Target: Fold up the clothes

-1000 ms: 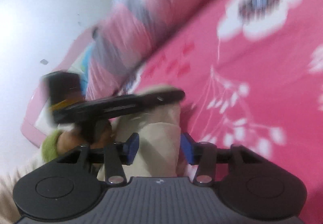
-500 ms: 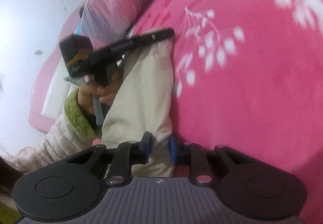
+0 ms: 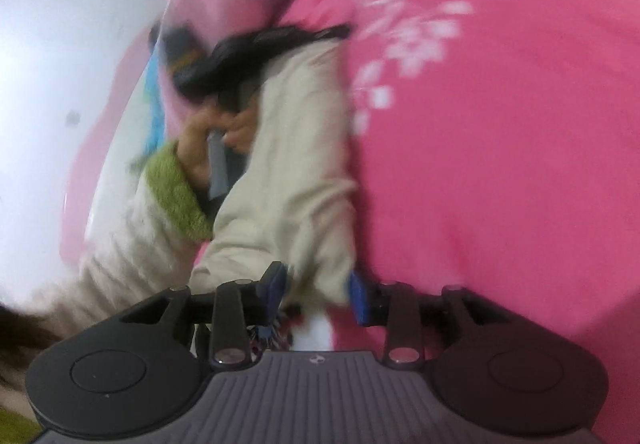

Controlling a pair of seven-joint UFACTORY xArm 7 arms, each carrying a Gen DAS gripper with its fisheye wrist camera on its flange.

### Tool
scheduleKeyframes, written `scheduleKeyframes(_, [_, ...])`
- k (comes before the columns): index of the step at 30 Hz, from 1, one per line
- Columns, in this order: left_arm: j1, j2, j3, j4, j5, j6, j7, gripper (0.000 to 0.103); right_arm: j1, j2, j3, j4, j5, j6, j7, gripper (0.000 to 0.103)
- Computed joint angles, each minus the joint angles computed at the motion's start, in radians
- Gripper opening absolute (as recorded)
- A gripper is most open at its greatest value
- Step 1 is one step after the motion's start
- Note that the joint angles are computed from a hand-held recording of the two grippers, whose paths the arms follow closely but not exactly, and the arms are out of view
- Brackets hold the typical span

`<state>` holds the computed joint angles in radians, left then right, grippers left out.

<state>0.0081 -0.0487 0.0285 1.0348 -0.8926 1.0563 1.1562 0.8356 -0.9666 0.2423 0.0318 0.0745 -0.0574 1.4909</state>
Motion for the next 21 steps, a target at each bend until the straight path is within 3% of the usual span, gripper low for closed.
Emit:
scheduleKeyframes(1, [0.007, -0.007, 0.007, 0.009, 0.001, 0.014, -0.016, 0.002, -0.006, -0.059, 0.047, -0.011, 0.032, 0.054, 0.058, 0.036])
scheduleKeyframes(3, [0.028, -0.032, 0.031, 0.030, -0.017, 0.044, -0.047, 0.004, -0.027, -0.226, 0.121, -0.009, 0.025, 0.255, 0.134, 0.039])
scheduleKeyframes(6, [0.092, -0.093, 0.112, 0.069, -0.095, 0.168, -0.009, 0.015, -0.108, -0.300, 0.159, 0.110, -0.058, 0.519, 0.092, 0.039])
scheduleKeyframes(9, [0.162, -0.217, 0.198, 0.007, -0.086, 0.232, 0.098, 0.019, -0.220, -0.231, 0.185, 0.240, -0.161, 0.570, -0.042, 0.039])
scheduleKeyframes(12, [0.221, -0.362, 0.284, -0.120, 0.006, 0.270, 0.231, 0.020, -0.357, -0.011, 0.223, 0.408, -0.260, 0.514, -0.232, 0.038])
scheduleKeyframes(14, [0.257, -0.434, 0.322, -0.209, 0.079, 0.263, 0.256, 0.022, -0.435, 0.170, 0.259, 0.544, -0.328, 0.502, -0.361, 0.038])
scheduleKeyframes(18, [0.300, -0.482, 0.397, -0.316, 0.140, 0.287, 0.227, 0.023, -0.457, 0.531, 0.265, 0.790, -0.387, 0.513, -0.597, 0.035])
scheduleKeyframes(21, [0.309, -0.486, 0.443, -0.357, 0.097, 0.294, 0.259, 0.024, -0.493, 0.779, 0.299, 0.958, -0.513, 0.618, -0.603, 0.029])
